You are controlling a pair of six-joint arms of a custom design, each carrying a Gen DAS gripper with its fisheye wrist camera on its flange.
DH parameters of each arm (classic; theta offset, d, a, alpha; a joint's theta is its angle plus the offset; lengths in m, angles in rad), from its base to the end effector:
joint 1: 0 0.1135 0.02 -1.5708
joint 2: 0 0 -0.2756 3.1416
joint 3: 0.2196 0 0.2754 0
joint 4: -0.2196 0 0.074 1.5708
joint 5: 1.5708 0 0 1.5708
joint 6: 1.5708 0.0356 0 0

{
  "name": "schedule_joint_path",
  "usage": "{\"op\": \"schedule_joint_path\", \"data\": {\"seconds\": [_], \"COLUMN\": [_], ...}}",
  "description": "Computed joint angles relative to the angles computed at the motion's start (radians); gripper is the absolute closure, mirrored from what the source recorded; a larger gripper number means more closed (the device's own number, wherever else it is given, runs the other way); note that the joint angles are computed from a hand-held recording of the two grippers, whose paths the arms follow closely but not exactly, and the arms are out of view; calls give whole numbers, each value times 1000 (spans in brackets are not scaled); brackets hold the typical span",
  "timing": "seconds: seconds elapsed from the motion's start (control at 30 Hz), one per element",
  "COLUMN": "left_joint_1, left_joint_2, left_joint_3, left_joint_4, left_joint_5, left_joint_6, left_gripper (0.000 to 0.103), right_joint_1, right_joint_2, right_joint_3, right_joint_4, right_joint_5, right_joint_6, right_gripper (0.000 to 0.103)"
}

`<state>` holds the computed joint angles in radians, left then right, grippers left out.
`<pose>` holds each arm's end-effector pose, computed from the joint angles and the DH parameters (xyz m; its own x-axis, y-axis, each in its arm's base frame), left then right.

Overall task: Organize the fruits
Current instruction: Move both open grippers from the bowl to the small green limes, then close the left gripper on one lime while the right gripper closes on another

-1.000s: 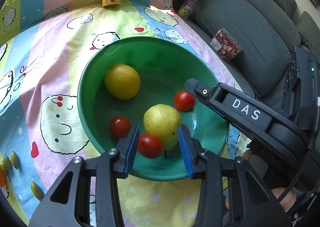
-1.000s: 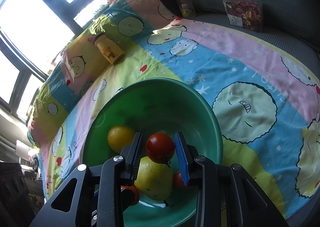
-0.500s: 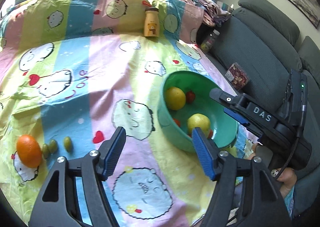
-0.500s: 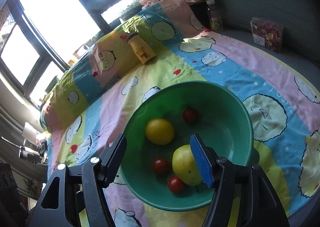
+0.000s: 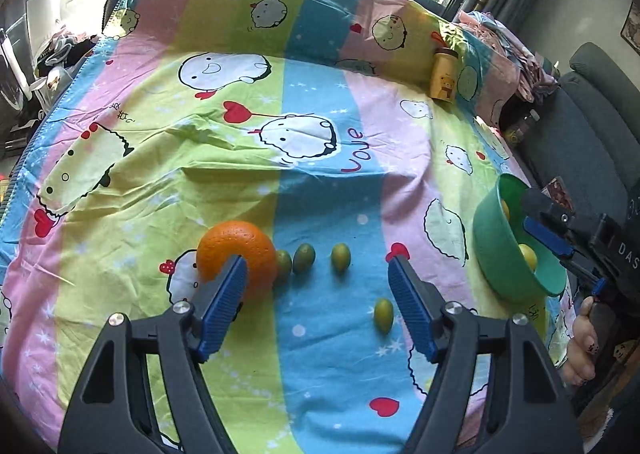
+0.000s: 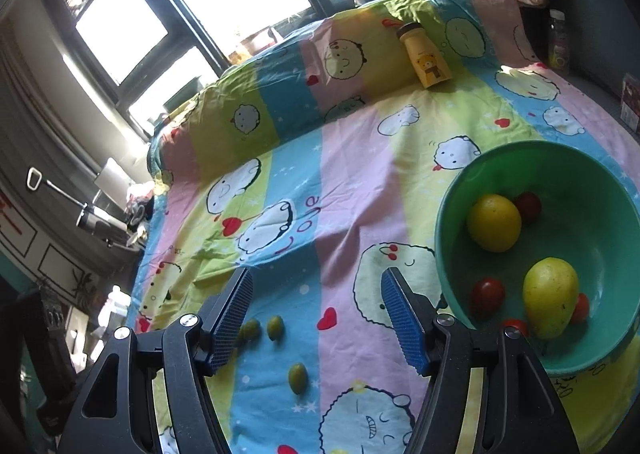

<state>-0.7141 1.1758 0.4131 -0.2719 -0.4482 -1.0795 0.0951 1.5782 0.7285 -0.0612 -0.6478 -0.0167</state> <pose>0.1642 -0.1219 0.1344 -0.6794 -0.4627 -0.5695 -0.3732 0.8861 -0.2747 0.3039 0.0506 0.1459 -0.7790 -0.0877 -0.6209 -0.4570 0.7573 0.4664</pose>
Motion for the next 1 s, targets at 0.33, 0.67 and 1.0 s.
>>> {"op": "schedule_joint_path", "data": {"seconds": [0.33,0.67,1.0], "left_joint_1": [-7,22,47], "left_joint_2": [251,394,492], "left_joint_3": [-76,-87,-80], "left_joint_4": [442,683,773], "left_joint_5": [200,327,382], "left_joint_6": [96,99,57], "left_gripper": [49,62,74], "right_joint_1": [209,290,321], "right_joint_2": [174,356,465], "right_joint_3": [97,247,340], "right_joint_4": [-66,-179,-235], "right_joint_5": [85,118,134], "right_joint_6": [-80,-145,-173], "right_gripper": [65,70,73]}}
